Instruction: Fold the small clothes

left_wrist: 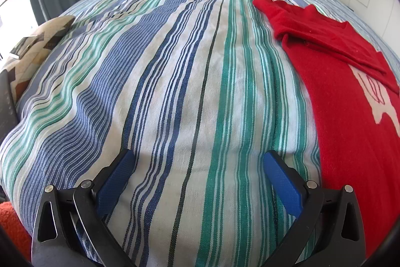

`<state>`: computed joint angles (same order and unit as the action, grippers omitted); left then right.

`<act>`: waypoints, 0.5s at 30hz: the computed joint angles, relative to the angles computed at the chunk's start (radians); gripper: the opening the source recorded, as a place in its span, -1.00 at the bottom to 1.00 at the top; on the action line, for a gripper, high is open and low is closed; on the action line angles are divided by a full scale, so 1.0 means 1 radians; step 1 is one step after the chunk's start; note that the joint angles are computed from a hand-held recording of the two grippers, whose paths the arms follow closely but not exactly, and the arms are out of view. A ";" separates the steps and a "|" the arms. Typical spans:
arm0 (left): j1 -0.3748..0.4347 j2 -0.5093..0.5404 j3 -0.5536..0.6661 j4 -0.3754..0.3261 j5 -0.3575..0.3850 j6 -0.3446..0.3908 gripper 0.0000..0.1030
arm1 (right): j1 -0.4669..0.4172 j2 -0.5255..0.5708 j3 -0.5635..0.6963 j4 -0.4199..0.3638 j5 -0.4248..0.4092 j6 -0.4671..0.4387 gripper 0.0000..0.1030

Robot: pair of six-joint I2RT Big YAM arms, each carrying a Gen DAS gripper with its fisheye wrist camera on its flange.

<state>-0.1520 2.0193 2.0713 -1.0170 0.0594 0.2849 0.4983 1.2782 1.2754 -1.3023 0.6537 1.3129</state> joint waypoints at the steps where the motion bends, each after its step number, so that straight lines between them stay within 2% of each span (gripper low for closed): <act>1: 0.000 0.000 0.000 0.000 0.000 0.000 0.99 | 0.001 0.000 0.000 -0.001 0.001 0.002 0.80; 15: -0.001 -0.006 -0.013 0.015 -0.007 0.004 0.99 | 0.003 0.025 0.024 -0.029 0.003 -0.020 0.80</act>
